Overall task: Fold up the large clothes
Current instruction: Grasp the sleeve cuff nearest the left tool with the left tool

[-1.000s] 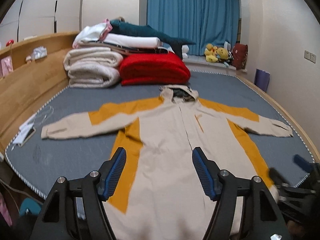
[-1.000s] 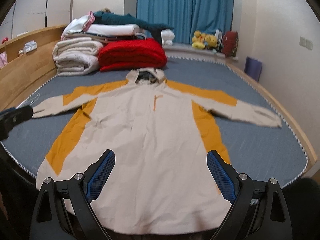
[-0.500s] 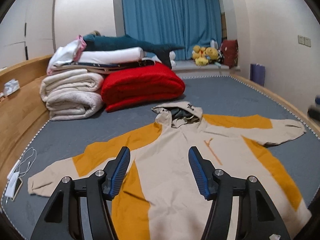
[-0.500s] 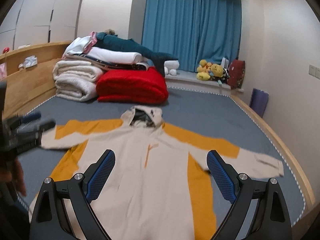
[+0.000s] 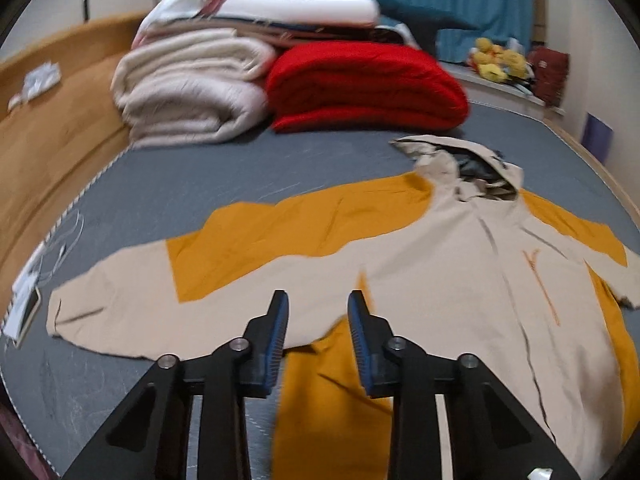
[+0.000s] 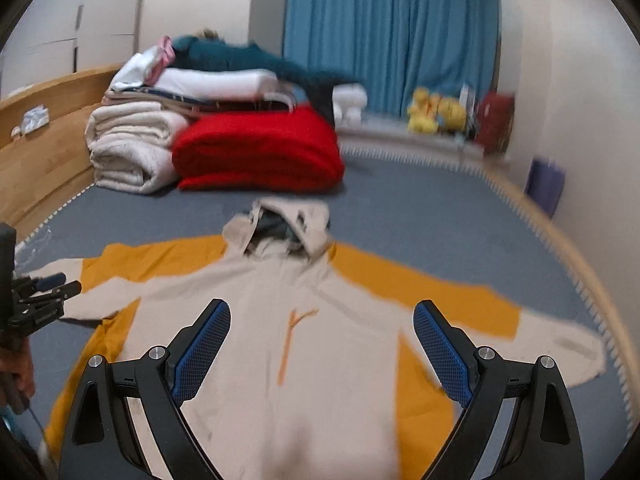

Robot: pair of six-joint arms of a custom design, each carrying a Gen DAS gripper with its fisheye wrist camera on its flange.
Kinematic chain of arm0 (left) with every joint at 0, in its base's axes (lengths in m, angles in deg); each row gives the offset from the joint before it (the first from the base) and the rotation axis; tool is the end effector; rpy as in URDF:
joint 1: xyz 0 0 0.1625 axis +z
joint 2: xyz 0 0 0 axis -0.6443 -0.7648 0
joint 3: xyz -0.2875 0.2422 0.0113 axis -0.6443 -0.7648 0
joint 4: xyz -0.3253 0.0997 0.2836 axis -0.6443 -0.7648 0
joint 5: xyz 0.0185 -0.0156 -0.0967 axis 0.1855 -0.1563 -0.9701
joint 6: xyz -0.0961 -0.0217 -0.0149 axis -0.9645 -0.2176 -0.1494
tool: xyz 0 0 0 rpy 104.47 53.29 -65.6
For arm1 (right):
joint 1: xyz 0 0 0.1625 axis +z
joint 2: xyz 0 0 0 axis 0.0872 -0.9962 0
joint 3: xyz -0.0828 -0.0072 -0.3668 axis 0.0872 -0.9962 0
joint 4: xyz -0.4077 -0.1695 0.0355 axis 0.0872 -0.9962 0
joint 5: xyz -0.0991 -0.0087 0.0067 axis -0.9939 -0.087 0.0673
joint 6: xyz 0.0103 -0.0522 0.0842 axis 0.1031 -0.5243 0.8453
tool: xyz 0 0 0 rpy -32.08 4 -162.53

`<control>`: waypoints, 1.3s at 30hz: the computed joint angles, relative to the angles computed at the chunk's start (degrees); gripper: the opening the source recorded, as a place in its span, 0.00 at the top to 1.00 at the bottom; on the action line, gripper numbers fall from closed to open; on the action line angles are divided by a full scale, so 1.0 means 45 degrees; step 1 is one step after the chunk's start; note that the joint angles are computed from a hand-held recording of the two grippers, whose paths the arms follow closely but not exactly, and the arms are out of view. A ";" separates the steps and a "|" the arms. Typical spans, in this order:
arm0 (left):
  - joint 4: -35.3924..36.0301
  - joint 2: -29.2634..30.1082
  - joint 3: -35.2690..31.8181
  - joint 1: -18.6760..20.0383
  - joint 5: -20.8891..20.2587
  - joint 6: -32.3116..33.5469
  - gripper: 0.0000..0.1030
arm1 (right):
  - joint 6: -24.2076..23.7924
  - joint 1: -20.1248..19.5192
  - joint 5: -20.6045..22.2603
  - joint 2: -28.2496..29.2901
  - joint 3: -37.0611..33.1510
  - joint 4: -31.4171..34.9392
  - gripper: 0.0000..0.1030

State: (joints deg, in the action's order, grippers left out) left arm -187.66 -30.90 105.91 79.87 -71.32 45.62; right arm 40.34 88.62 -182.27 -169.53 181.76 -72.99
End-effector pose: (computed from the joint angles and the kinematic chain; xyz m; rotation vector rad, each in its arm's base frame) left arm -0.4599 -0.6644 0.0970 0.5097 2.2171 -0.8431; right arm 0.1098 -0.5149 0.5386 0.3003 -2.0811 1.0845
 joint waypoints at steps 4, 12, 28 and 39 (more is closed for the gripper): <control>0.0887 -0.0504 -0.0023 0.0606 0.0180 -0.1182 0.74 | -0.0354 -0.0282 -0.0191 0.0667 -0.0290 -0.0387 0.10; 0.2620 -0.2082 0.0877 0.2260 -0.0686 -0.4364 0.74 | -0.0437 -0.0073 -0.0228 0.1517 -0.0964 -0.0431 0.10; 0.1401 -0.5804 0.4350 0.4138 -0.0728 -0.7765 0.67 | 0.0228 -0.0462 -0.0274 0.2140 -0.1371 0.0679 0.57; -0.0705 -0.6316 0.5075 0.5003 -0.1372 -0.8210 0.64 | 0.1060 -0.0890 -0.0412 0.2177 -0.1448 0.1897 0.50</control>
